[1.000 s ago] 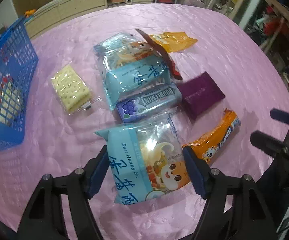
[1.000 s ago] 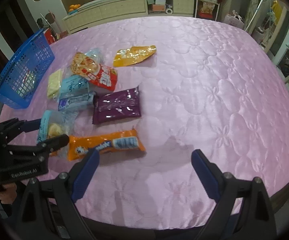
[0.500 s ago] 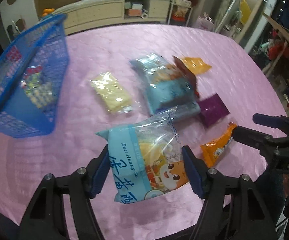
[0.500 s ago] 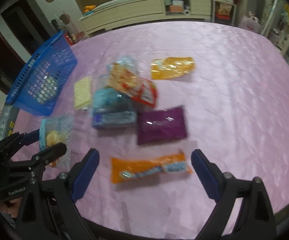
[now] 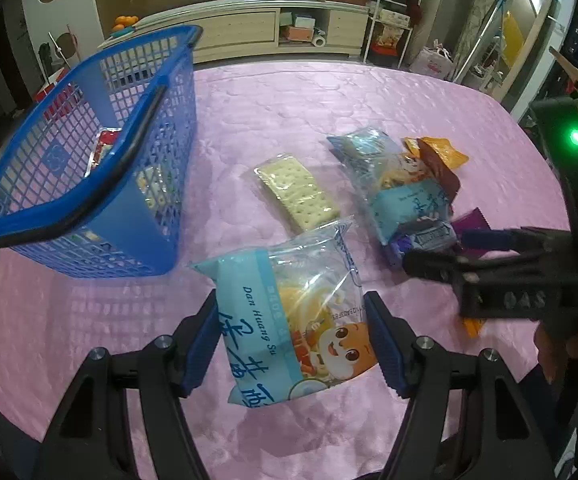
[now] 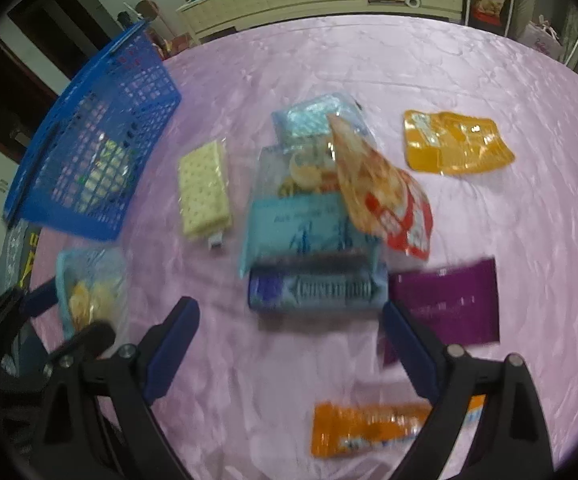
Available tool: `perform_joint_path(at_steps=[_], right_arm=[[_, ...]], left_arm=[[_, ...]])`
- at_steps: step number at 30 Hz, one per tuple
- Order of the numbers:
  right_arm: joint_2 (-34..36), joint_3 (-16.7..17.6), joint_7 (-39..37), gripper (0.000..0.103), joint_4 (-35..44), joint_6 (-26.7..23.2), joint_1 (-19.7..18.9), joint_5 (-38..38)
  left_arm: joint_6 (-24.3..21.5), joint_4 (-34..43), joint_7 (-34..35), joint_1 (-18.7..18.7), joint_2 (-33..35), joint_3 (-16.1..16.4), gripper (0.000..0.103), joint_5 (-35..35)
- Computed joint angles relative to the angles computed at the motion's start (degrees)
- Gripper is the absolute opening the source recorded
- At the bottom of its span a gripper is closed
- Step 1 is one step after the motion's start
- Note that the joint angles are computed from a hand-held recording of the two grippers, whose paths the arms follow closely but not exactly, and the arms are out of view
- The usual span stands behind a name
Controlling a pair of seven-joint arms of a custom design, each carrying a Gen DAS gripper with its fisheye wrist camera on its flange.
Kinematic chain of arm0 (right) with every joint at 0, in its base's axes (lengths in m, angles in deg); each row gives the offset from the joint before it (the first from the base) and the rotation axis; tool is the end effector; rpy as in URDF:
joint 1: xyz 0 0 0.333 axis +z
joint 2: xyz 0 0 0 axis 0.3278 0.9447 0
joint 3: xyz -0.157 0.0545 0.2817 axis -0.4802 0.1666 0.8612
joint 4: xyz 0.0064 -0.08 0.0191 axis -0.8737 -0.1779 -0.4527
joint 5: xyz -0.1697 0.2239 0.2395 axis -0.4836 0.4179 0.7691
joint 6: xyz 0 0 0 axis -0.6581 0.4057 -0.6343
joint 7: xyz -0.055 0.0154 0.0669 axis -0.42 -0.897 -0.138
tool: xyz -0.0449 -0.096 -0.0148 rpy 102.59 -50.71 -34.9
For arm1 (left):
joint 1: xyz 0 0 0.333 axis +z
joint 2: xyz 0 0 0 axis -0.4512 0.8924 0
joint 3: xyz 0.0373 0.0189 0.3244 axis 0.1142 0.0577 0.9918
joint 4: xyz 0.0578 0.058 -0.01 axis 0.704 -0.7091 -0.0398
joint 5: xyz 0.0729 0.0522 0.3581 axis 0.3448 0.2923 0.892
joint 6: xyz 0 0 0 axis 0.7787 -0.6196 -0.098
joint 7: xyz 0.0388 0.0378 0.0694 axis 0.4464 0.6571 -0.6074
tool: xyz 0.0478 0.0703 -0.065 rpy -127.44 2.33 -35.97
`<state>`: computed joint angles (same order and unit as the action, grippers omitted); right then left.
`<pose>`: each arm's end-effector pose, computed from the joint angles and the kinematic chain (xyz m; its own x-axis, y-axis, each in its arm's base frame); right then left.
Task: Organize snacks
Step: 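Grasp the blue cartoon bread bag with the left tool while the right tool grasps another clear bread bag, then carry the blue bread bag with the left tool while the right tool carries its bag into the basket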
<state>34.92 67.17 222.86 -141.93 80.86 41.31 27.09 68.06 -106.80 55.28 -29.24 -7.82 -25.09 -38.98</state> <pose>0.4961 0.2523 0.4168 -0.2816 -0.9288 -0.2409 -0.8725 0.3524 -0.3385 0.5319 -0.0802 0.4443 -0.6150 -0.7856 0.0671 -0.7075 0.5122 -0.4869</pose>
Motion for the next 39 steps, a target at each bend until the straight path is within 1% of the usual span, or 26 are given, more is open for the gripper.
perform_joint_path(at_steps=[1,3,6,10,13,14,17,19,22,25,27,30,35,39], right_arm=[[0.3,-0.3,1.0,0.095,0.6,-0.5,0.0,-1.4],[1.1,-0.8,1.7,0.095,1.5,-0.9,-0.3,-1.8],[2.7,-1.2,0.5,0.095,2.8,-0.8,-1.1,1.0],[5.0,-2.2,0.4,0.095,6.5,-4.1,-0.1,-2.2],[6.3,-2.1,-1.3,0.095,8.0,-4.7,0.1,-1.0],[6.8,-2.1,-1.9,0.091,8.4,-4.4,0.1,-0.1],[8.9,-3.3,-0.7,0.074,10.9,-6.5,1.4,-1.9],[8.8,-3.6,-1.2,0.069,10.6,-5.7,1.5,-2.0],[7.2,-3.4,-2.1,0.067,8.2,-3.5,1.4,-1.1],[4.9,-3.4,-0.9,0.067,5.6,-2.4,2.0,-3.2],[3.1,-3.1,0.1,0.067,3.6,-1.2,2.0,-4.2],[-0.4,-1.8,-0.8,0.067,0.6,0.2,1.0,-2.8],[-4.8,0.5,2.0,0.067,-1.0,-1.6,0.0,-6.8],[-7.2,2.4,3.5,0.067,-1.8,-1.7,-0.9,-8.0]], left_arm=[[-0.1,0.5,0.0,0.1,0.5,0.1,0.067,0.1],[-0.3,1.1,0.2,0.2,0.9,-0.1,0.067,0.3],[0.2,1.9,1.1,0.2,1.4,-0.5,0.067,0.3],[-1.0,3.5,0.6,0.4,2.5,-1.0,0.067,0.5],[-0.8,3.7,0.0,0.4,3.1,-1.4,0.067,0.9],[-0.8,3.9,0.2,0.6,3.4,-1.4,0.067,1.0],[-1.0,4.1,-0.5,0.9,3.8,-1.7,0.067,1.8],[-0.8,3.8,-0.7,1.0,3.7,-1.8,0.067,2.1],[-0.9,4.0,-0.9,1.2,3.7,-1.9,0.067,2.1],[-0.8,3.6,-0.4,1.4,3.2,-1.9,0.067,1.4],[-0.8,3.1,0.1,1.4,2.4,-1.8,0.067,0.8],[-0.6,2.0,1.1,1.1,0.9,-1.2,0.067,-0.3],[-0.9,0.7,2.9,0.6,-1.8,0.2,0.067,-2.7],[-1.2,0.2,3.8,0.0,-3.7,1.5,0.067,-4.9]])
